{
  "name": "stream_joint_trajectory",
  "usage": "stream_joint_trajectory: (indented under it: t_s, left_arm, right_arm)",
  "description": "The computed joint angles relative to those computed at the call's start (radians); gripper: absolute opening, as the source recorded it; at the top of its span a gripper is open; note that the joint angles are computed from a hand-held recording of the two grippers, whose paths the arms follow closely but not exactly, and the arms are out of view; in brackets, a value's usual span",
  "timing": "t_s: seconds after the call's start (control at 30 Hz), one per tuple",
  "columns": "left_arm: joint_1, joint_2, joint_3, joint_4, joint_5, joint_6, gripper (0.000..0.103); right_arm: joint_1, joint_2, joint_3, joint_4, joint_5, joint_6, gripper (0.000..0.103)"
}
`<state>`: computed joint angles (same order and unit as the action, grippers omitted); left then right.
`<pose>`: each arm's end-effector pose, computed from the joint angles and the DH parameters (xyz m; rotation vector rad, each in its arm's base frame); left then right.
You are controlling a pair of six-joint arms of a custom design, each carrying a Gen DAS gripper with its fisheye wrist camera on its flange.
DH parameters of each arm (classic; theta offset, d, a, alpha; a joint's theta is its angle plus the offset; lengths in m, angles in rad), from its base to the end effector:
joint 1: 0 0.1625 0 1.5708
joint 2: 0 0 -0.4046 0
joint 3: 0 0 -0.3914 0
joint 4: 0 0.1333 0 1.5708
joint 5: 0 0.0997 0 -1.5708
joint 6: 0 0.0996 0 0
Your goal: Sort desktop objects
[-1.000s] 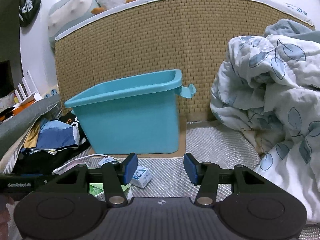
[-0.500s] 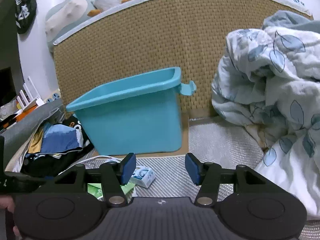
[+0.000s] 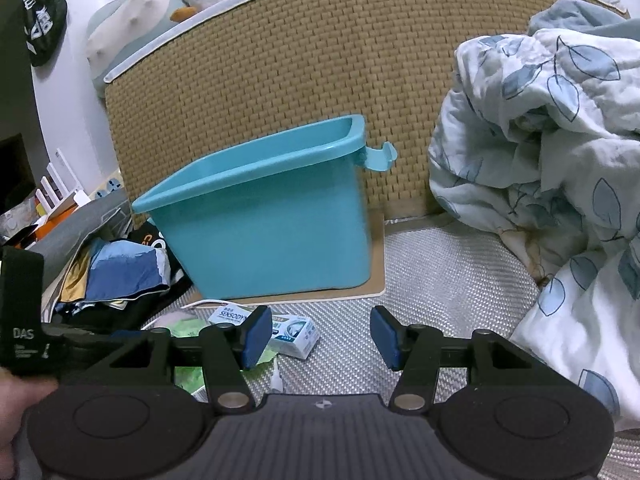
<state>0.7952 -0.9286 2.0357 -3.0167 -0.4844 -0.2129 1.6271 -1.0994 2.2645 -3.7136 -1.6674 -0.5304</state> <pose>-0.2108 -0.5312 0.1258 0.3845 2.1317 -0.9416 0.1503 -0.4684 0.1906 0.6696 -2.4419 1.2800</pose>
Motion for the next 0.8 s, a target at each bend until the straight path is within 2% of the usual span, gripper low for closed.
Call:
stream_joint_trajectory:
  t_s: [0.23, 0.43, 0.8]
  left_arm:
    - [0.012, 0.037, -0.029, -0.047, -0.003, 0.044, 0.064]
    - [0.016, 0.054, -0.027, -0.136, 0.011, 0.08, 0.051]
    - [-0.022, 0.011, 0.026, -0.222, 0.047, 0.128, 0.049]
  right_arm:
    - [-0.004, -0.004, -0.005, 0.021, -0.003, 0.016, 0.059]
    - [-0.005, -0.007, -0.005, 0.028, -0.001, 0.016, 0.059]
    - [-0.006, -0.01, -0.007, 0.038, 0.004, 0.016, 0.059]
